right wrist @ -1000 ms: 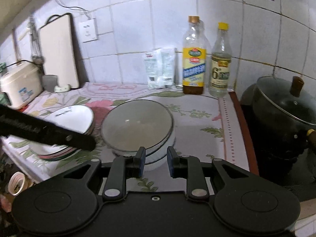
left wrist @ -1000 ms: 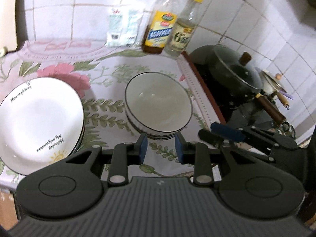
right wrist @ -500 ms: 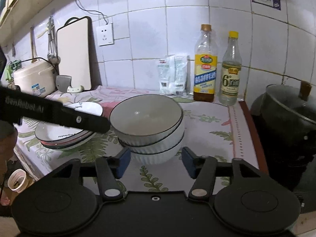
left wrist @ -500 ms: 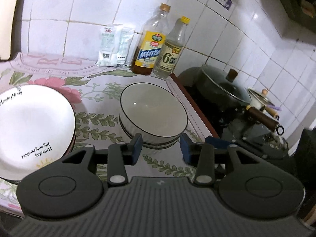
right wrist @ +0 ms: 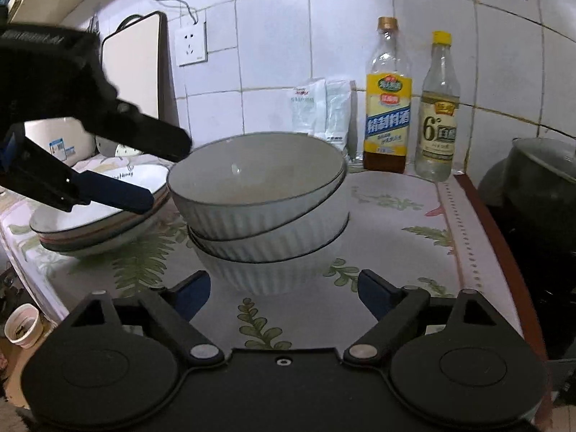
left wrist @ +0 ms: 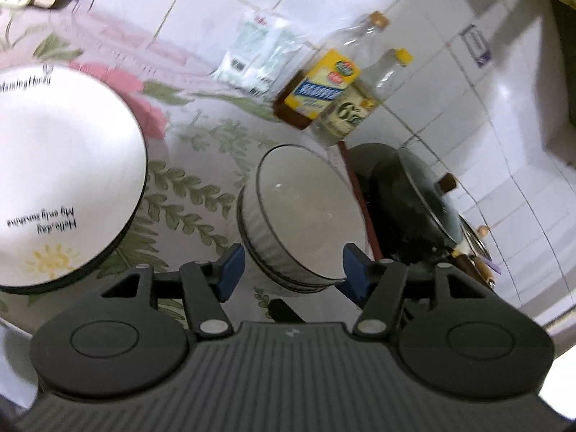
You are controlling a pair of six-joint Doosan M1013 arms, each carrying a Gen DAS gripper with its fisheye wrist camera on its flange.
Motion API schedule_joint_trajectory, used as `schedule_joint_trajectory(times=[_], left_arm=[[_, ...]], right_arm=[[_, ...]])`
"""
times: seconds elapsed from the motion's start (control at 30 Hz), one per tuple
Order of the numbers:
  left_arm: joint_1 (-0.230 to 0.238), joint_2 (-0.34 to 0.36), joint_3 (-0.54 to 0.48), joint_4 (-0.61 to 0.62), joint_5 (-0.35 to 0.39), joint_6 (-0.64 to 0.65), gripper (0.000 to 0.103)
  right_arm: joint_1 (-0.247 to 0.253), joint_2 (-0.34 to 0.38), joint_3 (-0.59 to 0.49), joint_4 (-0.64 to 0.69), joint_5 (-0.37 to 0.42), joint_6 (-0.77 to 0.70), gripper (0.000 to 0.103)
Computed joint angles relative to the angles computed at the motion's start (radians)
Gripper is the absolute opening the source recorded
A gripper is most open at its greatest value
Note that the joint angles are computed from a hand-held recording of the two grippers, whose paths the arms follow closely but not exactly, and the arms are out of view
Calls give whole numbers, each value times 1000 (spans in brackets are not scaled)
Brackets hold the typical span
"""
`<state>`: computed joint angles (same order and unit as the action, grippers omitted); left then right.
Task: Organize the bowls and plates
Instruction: 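Lift the white bowl stack with both grippers and carry it toward the plates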
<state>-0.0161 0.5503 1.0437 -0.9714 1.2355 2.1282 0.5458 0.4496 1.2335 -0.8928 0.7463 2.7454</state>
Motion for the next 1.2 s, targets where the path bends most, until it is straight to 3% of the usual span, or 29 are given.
schedule_joint_trajectory(times=[0.43, 0.57, 0.7, 1.2], left_arm=[[-39, 62, -69, 79, -23, -102, 57], [-49, 82, -98, 113, -19, -128, 55], [-56, 99, -123, 141, 0, -164, 43], [-58, 104, -134, 146, 9, -149, 43]], right_arm=[[-33, 28, 18, -46, -136, -34, 95], [-40, 34, 15, -50, -154, -70, 98], [-47, 37, 7, -13, -164, -113, 98], [-52, 43, -3, 20, -173, -97, 98]])
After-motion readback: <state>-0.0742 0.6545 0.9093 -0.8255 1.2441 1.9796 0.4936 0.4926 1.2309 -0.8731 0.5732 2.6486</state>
